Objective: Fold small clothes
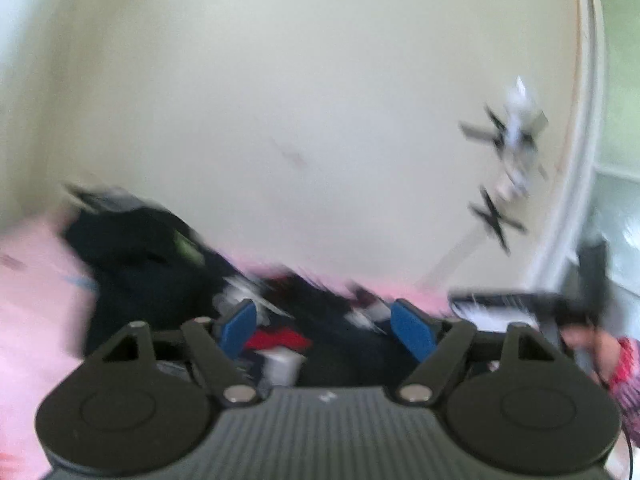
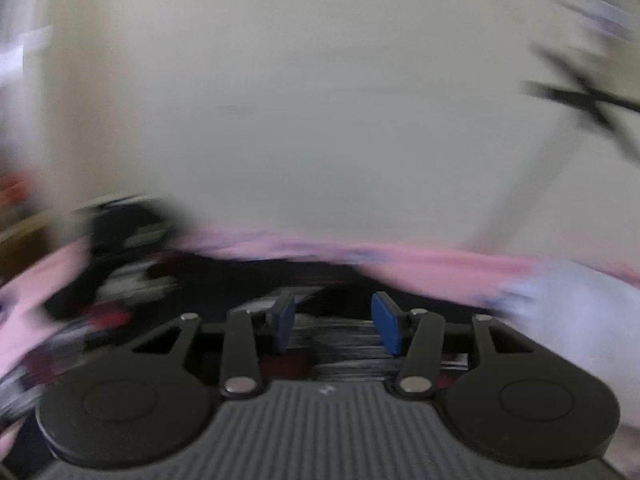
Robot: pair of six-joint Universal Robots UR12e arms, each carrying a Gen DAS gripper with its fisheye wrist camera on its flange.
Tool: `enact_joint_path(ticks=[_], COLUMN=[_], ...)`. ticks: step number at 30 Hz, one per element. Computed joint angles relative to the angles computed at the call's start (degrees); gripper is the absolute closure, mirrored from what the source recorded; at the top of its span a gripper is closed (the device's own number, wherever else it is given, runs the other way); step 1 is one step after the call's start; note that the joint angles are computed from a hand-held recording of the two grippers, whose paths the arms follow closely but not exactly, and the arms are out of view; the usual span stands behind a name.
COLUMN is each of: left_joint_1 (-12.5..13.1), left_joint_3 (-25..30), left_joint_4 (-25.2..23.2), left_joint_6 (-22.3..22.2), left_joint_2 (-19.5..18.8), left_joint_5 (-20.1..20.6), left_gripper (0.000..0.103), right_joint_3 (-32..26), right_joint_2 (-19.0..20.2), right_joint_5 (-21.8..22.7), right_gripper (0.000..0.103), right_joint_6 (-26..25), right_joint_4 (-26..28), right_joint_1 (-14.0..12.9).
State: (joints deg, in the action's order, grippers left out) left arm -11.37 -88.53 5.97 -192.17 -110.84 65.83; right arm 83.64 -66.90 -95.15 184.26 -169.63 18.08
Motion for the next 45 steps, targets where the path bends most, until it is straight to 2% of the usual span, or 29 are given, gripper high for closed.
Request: enact_joint_path(ticks=[2, 3, 6, 7, 9, 10, 12, 14, 15, 16, 17, 18, 19, 21, 23, 24, 26, 29, 32, 36, 39, 41, 43, 45], left_joint_1=[1.08, 1.58, 2.37, 2.48, 2.83, 3.09, 3.62, 3.84, 3.93, 4.24, 4.25, 4.48, 4.54, 4.57, 4.67, 4.61, 4.25, 3.19, 2.20, -0.21, -2.25, -3.70, -5.15, -6.22], left_joint_3=[-3.19, -4.82, -8.91, -9.96, -11.66, -12.35, -13.70, -14.45, -14.64, -14.89, -14.82, -14.83, -14.78, -14.35, -13.58, -12.98, -11.45, -8.25, -3.45, 7.42, 17.66, 24.85, 32.47, 40.08], left_joint_4=[1.51, 1.48, 0.50, 0.13, -1.24, -1.68, -2.30, -2.61, -2.84, -2.96, -2.97, -2.80, -2.54, -1.81, -1.36, -1.30, -1.38, -0.94, -2.42, -11.87, -22.35, -29.72, -37.64, -45.54], left_joint_6=[0.26, 0.56, 1.17, 1.05, -0.61, -1.74, -4.01, -4.89, -5.26, -5.50, -5.74, -5.77, -5.69, -5.70, -6.32, -6.55, -6.09, -4.21, -3.90, -0.48, 2.73, 5.19, 6.69, 8.10], left_joint_2=[2.92, 4.52, 8.56, 9.56, 11.31, 11.95, 13.07, 13.65, 13.82, 14.08, 14.03, 14.03, 13.98, 13.57, 12.87, 12.36, 11.11, 8.62, 5.25, -1.58, -7.91, -12.27, -16.71, -21.09], left_joint_5=[5.31, 8.31, 16.70, 18.94, 21.98, 22.54, 23.44, 24.74, 25.20, 25.13, 25.22, 25.02, 25.03, 24.83, 23.62, 22.79, 20.95, 17.67, 12.03, 5.98, 2.54, 2.37, 4.33, 4.63], left_gripper=[0.026, 0.026, 0.026, 0.026, 0.026, 0.026, 0.026, 0.026, 0.026, 0.026, 0.026, 0.026, 0.026, 0.026, 0.026, 0.026, 0.026, 0.026, 0.026, 0.026, 0.026, 0.026, 0.028, 0.057], right_joint_3=[-1.71, -2.37, -6.49, -7.84, -11.10, -12.47, -14.30, -15.92, -16.48, -16.16, -16.67, -17.52, -18.00, -18.39, -19.37, -20.09, -20.70, -18.39, -12.22, -2.22, 3.06, 5.05, 6.18, 6.38], right_joint_2=[0.84, 1.31, 3.47, 4.06, 6.00, 6.68, 7.41, 8.56, 9.28, 9.58, 9.86, 10.09, 10.22, 10.12, 9.84, 9.75, 8.72, 5.99, 2.00, -2.37, -3.67, -3.76, -3.94, -3.73], right_joint_5=[7.09, 9.91, 19.35, 22.40, 27.66, 30.50, 35.01, 35.28, 33.46, 32.92, 33.23, 32.75, 31.90, 31.01, 31.15, 29.67, 22.80, 12.48, 4.45, 0.62, -0.18, -0.13, 0.86, 1.77], right_gripper=[0.059, 0.066, 0.071, 0.070, 0.060, 0.057, 0.045, 0.047, 0.060, 0.065, 0.088, 0.103, 0.103, 0.103, 0.103, 0.103, 0.103, 0.103, 0.103, 0.103, 0.103, 0.103, 0.103, 0.103], right_joint_6=[-10.24, -16.02, -27.37, -29.91, -32.10, -33.20, -35.51, -37.61, -38.23, -36.98, -35.46, -32.77, -29.28, -21.61, -11.80, -6.94, 0.29, 8.26, 14.27, 21.88, 26.42, 29.54, 31.48, 32.69], right_joint_4=[2.14, 3.57, 11.64, 14.95, 21.69, 24.98, 30.79, 33.40, 33.44, 31.09, 31.11, 31.32, 29.81, 22.95, 14.99, 10.23, 1.62, -7.72, -11.98, -9.51, -8.07, -8.28, -8.58, -9.29], right_joint_1=[1.62, 2.93, 4.74, 5.29, 6.56, 6.75, 7.31, 8.32, 8.88, 9.08, 9.00, 8.82, 8.61, 7.61, 5.61, 4.54, 2.36, -1.03, -4.46, -7.64, -8.84, -9.41, -10.19, -10.71])
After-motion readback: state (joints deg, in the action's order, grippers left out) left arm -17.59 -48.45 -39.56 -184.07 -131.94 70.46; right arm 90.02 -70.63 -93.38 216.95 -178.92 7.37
